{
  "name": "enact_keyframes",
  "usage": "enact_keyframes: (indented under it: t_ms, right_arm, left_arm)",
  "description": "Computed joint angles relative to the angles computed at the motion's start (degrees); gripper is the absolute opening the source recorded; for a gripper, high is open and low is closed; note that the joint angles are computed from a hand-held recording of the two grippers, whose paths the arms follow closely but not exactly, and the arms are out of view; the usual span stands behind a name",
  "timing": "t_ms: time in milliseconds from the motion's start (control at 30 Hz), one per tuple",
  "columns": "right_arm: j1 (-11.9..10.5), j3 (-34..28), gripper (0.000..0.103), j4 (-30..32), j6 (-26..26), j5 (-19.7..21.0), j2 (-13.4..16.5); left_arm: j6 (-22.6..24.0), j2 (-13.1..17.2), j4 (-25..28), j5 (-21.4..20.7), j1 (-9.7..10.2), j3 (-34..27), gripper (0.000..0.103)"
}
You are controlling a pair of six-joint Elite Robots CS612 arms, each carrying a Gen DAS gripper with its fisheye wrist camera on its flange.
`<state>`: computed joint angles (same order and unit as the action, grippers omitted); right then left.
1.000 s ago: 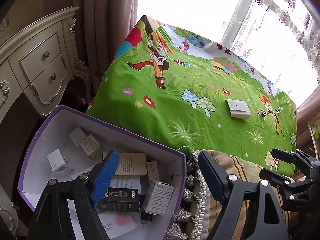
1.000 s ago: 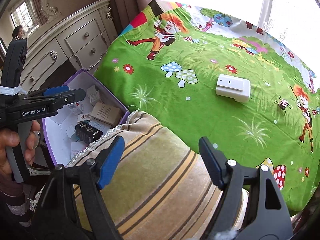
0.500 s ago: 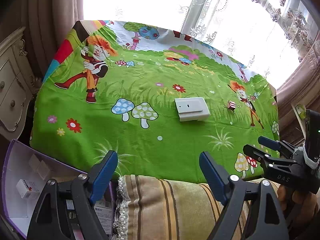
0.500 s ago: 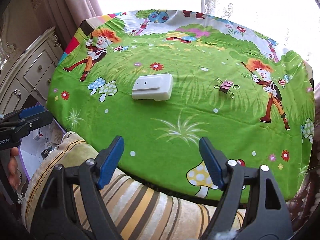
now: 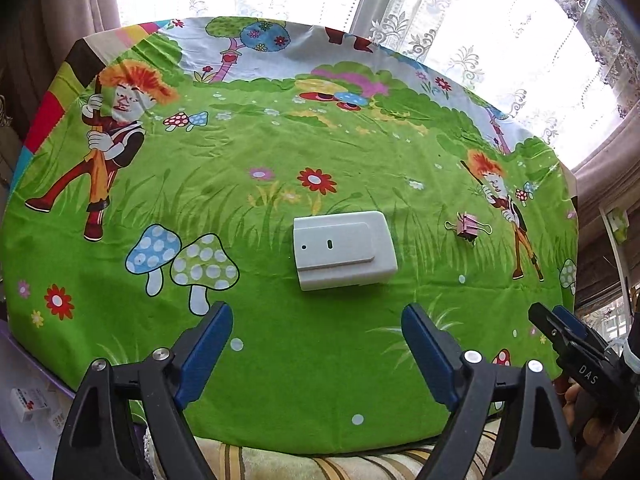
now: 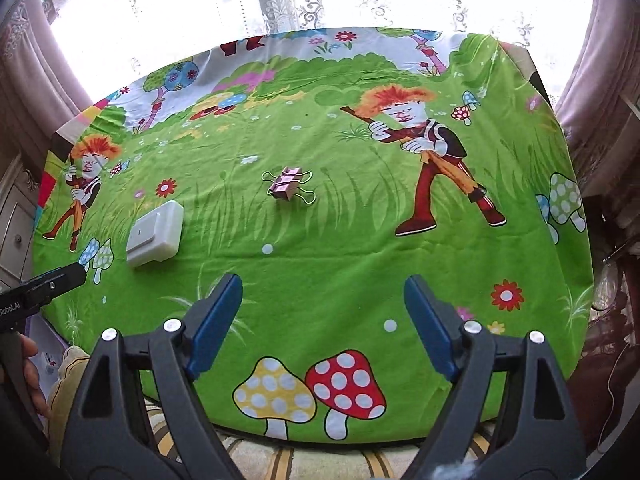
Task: Organize rigid objects
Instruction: 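Grasp the white plastic device with the left gripper, then grasp the pink binder clip with the right gripper while the left holds the device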
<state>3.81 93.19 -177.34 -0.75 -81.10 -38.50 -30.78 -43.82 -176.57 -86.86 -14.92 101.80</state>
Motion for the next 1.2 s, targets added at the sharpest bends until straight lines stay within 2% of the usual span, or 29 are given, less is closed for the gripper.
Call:
enact_keyframes:
  t_ms: [133,300,533,633,800,900,1200]
  right_arm:
    - [-0.62,-0.56,0.085,0.47,1.75,0.55,0.78]
    - [-0.79,-0.81,0.085,-1.85,2.54,-0.43,1.43]
    - [-0.64,-2.52,0.086,-2.3,2.07,-0.11,2.75]
    - [-0.29,-3.46,0.086,-2.05,1.15,-0.16,3.3]
    - [0.38,-5.29,0.087,-0.69,1.43,0.01,4.16]
    - [1.15,-7.06,0.087,0.43,1.21,-1.01,4.99]
    - [3.46,-13.14,0.087,2.78,0.99,-3.75,8.41]
  left_arm:
    - [-0.07,2.48,3.83,-1.15,0.07,-4.51,0.088]
    - [-2.12,4.9,8.08,0.97,-0.12,-8.65,0.088]
    - [-2.86,6.93,10.4,1.04,-0.34,-11.33,0.088]
    - [-3.15,7.77,10.45,0.5,-0.28,-12.12,0.088]
    - [-0.84,8.38,9.22,3.29,-0.77,-12.52,0.087]
    - [1.28,8.62,7.95,4.9,-1.22,-12.26,0.087]
    - [2.36,8.57,4.09,5.23,-1.34,-10.77,0.086]
